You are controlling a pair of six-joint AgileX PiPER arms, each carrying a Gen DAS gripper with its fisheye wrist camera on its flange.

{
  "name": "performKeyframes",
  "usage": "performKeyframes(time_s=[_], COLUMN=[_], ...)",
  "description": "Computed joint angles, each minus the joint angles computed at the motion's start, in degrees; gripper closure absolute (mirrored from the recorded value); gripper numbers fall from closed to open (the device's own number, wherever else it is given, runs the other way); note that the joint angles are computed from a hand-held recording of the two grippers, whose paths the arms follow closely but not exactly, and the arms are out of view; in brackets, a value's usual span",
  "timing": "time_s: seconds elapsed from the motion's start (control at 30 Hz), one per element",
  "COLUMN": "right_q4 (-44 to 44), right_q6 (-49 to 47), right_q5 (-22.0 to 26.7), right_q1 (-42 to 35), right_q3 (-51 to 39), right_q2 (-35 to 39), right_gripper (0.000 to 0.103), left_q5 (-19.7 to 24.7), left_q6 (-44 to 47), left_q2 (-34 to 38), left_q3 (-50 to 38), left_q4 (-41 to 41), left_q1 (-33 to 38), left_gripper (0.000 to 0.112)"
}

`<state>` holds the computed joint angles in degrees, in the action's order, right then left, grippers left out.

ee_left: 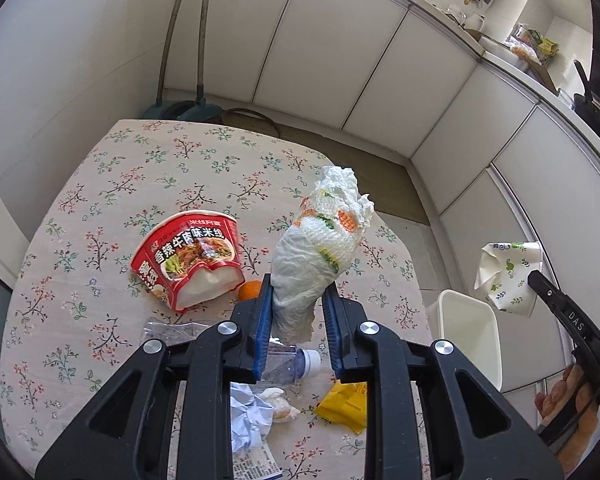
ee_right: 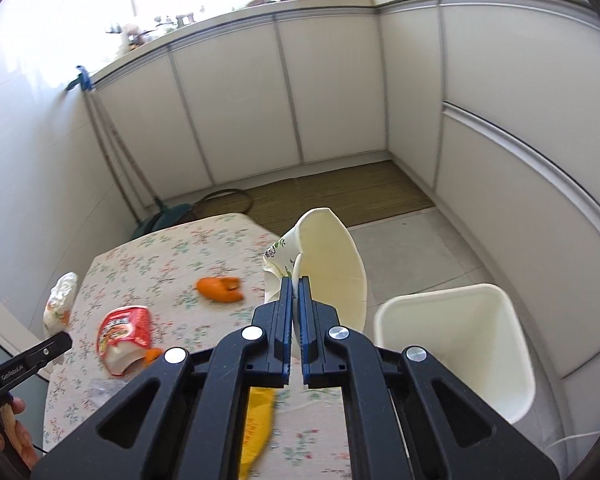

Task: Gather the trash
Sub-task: 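Carry the white paper cup to the bin and open the right tool, then lower the crumpled white wrapper into the bin and open the left tool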

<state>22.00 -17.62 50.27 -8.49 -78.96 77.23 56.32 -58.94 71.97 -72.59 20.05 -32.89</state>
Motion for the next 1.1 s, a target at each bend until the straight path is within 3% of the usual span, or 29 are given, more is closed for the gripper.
performKeyframes(time_s=[0.37, 0.6, 0.67, 0.73, 0.77, 0.9, 1.1], right_q4=[-1.3, -5.9, -6.9, -6.7, -6.6, -8.1, -5.2], right_q6=[-4.0, -2.0, -1.1, -1.5, -1.3, -1.6, -3.4], right_q5=[0.5, 1.3, 1.5, 0.7, -0.4, -2.6, -0.4], right_q1=[-15.4, -19.8, -21.3, -23.4, -24.4, -27.5, -33.9], right_q3=[-3.1, -5.6, -6.5, -6.6, -6.2, -6.5, -10.1], right_q2=[4.5, 8.0, 8.7, 8.8, 8.4, 8.2, 11.3], right_gripper=[0.100, 0.097, 0.086, 0.039, 0.033, 0.020, 0.016], left_q5=[-0.6, 0.0, 0.6, 0.9, 0.6, 1.1, 5.7], left_q6=[-4.1, -5.4, -5.3, -5.5, -5.6, -3.8, 0.8], left_q2=[7.1, 12.8, 15.3, 17.8, 19.0, 24.9, 36.2], left_q3=[-3.9, -9.3, -12.1, -14.9, -16.3, -23.7, -39.5], left_q4=[4.9, 7.5, 8.6, 9.3, 8.9, 6.4, 3.9], left_q1=[-8.4, -14.1, -16.1, -17.7, -18.0, -19.3, -22.3], left_gripper=[0.089, 0.089, 0.089, 0.089, 0.089, 0.089, 0.089])
